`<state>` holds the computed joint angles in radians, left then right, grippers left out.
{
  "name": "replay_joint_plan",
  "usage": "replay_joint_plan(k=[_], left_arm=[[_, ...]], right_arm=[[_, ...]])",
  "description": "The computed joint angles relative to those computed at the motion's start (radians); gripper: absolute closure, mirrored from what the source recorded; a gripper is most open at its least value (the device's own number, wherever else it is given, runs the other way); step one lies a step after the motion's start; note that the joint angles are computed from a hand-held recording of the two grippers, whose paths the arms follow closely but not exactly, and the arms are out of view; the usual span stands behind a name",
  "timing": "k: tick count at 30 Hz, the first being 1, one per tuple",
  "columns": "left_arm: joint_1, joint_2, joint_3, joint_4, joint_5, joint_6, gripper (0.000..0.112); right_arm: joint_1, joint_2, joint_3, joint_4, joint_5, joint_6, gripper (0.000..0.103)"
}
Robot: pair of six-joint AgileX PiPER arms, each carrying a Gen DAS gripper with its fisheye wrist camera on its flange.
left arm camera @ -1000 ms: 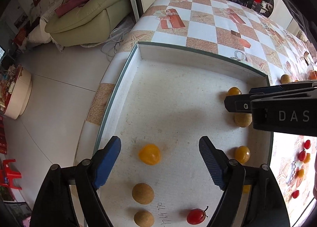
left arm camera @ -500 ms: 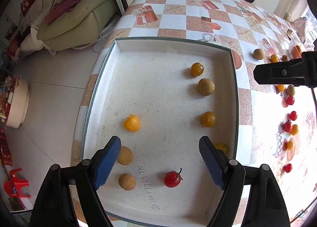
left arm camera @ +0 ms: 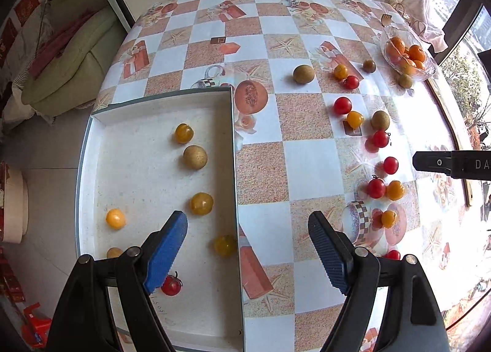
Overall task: Organize fruits
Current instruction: 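Move both grippers back to the tan fruits on the table, then grasp a tan round fruit with the left gripper while the right grasps another tan fruit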
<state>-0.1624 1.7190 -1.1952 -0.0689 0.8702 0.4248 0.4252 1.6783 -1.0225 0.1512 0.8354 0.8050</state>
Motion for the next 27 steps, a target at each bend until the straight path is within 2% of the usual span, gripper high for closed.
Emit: replay_joint_plan(k=[6,9,11,15,22,27], left_arm=[[-0.098,0.145,-0.186,0.002,0.01,-0.121,0.03],[-0.14,0.242,-0.295,0.025,0.017,-0.19,0.03],[-0.162,0.308,-0.365,0.044,0.02,-0.232,0.03],[-0.188,0.421,-0.485,0.061,0.031,-0.284,0.03],[-0.224,0.532,-0.596,0.072,0.024,-0.312,0.03],[-0.238,0.596,-0.669,0.087,0.049,-0.334,0.03]], right_arm=[[-0.11,-0.056,0.091,-0.103,-0.054,0.096,0.018],[-0.165,-0.05,0.101,-0.148,-0.088,0.116,0.019],[-0.197,-0.033,0.097,-0.17,-0.116,0.118,0.024],[-0.251,0.014,0.091,-0.164,-0.186,0.09,0.026],[-0.268,0.063,0.097,-0.216,-0.289,0.145,0.027],[-0.283,0.1,0.08,-0.255,-0.314,0.179,0.03]])
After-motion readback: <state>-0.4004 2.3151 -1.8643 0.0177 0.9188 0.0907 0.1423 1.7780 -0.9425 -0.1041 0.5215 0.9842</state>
